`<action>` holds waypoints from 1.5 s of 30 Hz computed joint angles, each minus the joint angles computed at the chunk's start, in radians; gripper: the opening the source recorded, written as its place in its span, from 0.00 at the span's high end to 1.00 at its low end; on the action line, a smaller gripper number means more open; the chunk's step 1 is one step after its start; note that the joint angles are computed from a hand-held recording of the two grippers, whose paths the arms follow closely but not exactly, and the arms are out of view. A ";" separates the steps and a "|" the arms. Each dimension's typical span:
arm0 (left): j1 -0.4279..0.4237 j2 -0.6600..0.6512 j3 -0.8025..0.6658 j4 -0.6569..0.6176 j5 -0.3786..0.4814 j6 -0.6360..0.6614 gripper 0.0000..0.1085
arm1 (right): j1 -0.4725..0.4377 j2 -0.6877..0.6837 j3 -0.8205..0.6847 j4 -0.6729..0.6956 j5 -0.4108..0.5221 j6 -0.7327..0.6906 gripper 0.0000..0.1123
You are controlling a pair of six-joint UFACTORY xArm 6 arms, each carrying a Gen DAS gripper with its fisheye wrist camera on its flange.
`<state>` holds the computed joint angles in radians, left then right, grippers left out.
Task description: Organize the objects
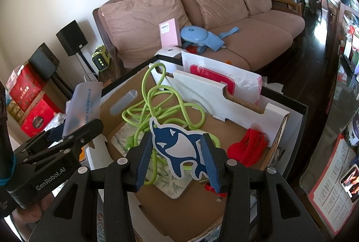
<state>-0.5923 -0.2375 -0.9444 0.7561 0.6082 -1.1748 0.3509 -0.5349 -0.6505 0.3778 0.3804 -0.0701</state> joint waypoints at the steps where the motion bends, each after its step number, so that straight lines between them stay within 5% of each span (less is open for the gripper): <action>1: -0.001 0.001 -0.001 0.000 0.002 0.002 0.49 | 0.000 0.001 -0.001 -0.001 0.001 0.001 0.59; 26: -0.018 0.036 -0.020 -0.034 0.000 0.069 0.49 | -0.002 -0.004 0.013 0.001 -0.002 -0.003 0.59; 29: -0.019 0.037 -0.018 -0.037 -0.005 0.074 0.42 | -0.003 -0.004 0.013 -0.002 -0.001 -0.003 0.59; 45: -0.013 0.049 -0.017 -0.076 -0.028 0.099 0.37 | -0.002 -0.001 0.012 -0.001 -0.002 -0.003 0.59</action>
